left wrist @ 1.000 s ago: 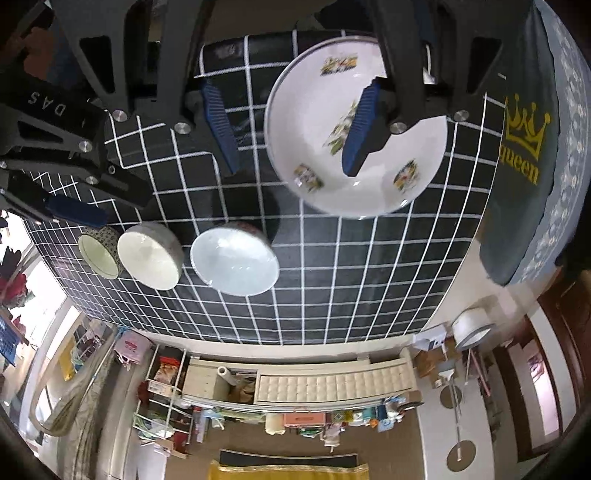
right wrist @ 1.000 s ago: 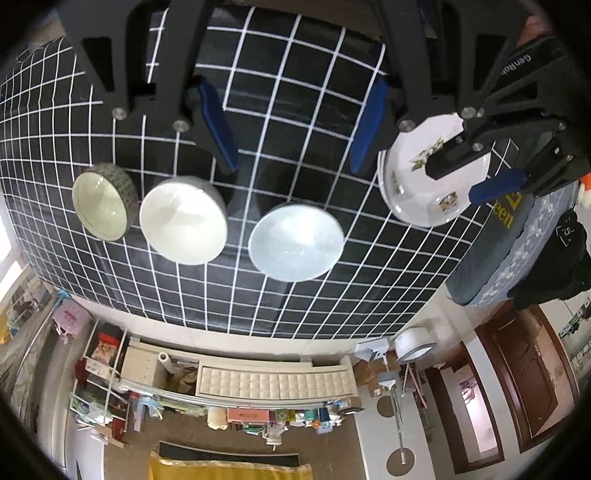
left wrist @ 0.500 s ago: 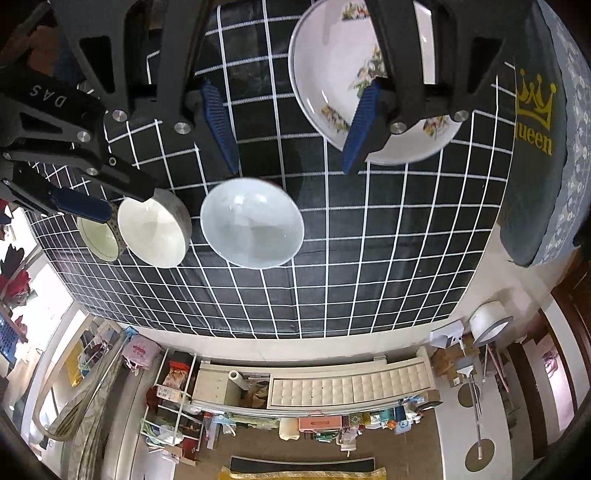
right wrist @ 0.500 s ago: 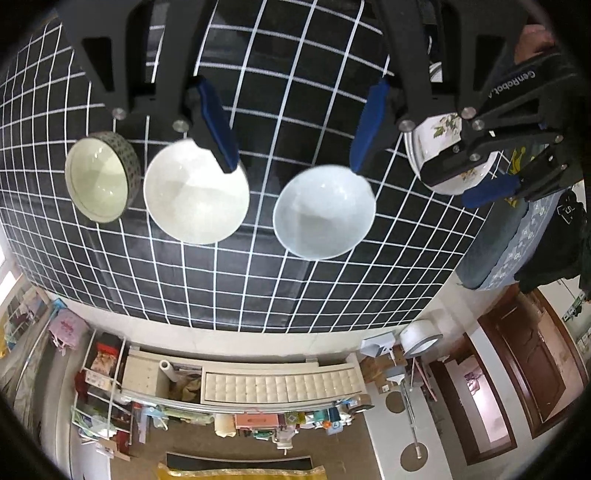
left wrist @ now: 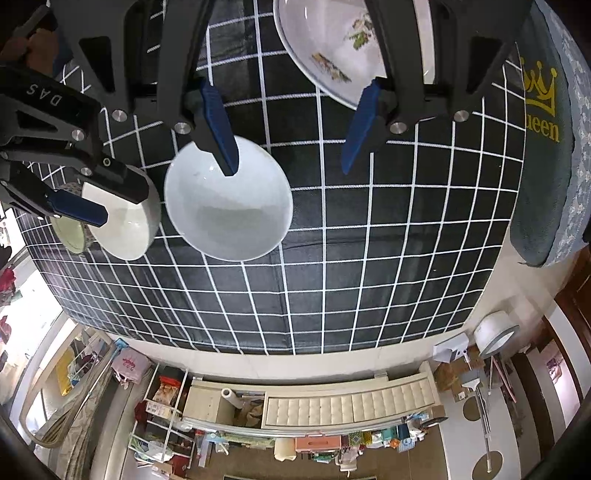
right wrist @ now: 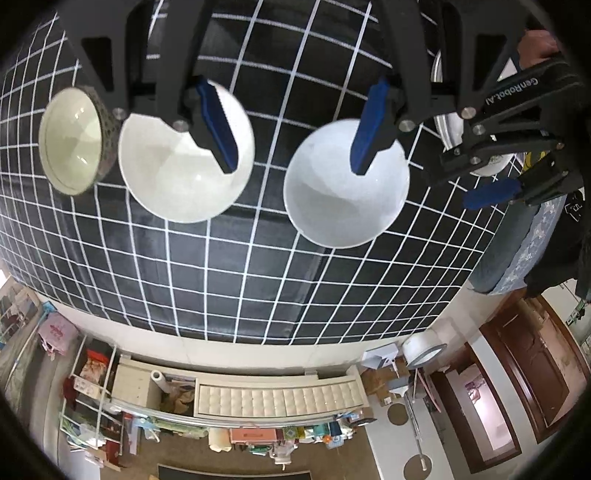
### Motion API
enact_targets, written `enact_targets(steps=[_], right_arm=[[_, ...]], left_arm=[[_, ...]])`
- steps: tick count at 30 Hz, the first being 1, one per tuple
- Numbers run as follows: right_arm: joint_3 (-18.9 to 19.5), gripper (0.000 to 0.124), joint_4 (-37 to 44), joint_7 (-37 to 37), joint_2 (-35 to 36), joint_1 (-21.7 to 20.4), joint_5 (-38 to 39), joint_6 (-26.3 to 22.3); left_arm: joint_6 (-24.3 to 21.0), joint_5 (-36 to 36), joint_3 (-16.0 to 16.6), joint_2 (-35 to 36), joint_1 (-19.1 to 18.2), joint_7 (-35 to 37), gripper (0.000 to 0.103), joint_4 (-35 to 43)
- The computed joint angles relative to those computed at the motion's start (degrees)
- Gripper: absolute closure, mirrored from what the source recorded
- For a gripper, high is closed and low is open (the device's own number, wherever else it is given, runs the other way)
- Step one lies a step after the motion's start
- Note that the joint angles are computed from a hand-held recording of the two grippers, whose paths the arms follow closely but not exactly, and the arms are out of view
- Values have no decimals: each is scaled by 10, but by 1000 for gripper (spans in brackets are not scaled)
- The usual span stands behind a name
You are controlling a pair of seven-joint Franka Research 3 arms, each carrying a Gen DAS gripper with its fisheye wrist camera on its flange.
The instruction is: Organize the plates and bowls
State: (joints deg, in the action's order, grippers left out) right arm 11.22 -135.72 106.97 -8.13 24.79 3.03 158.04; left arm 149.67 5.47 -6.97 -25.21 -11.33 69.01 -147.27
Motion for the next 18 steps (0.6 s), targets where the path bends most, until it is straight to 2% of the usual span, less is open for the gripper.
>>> enact_targets(steps=[8, 10, 12, 15, 18], right_arm=[[-11, 57, 33, -19, 50, -1, -8, 1], [-14, 64, 40, -29, 60, 1, -8, 1], [-14, 70, 41, -19, 65, 1, -37, 10], [-18, 73, 51, -56, 75, 5, 2, 2], [-20, 74, 53, -50, 79, 7, -15, 2]], left_arm=[[8, 11, -4, 66, 17, 2, 47, 34], [15, 15, -5, 76, 20, 2, 48, 36], [22, 7, 0, 83, 19, 11, 51, 37], [20, -23, 11, 101, 13, 37, 57, 48], [17, -35, 8, 111, 15, 49, 67, 55]])
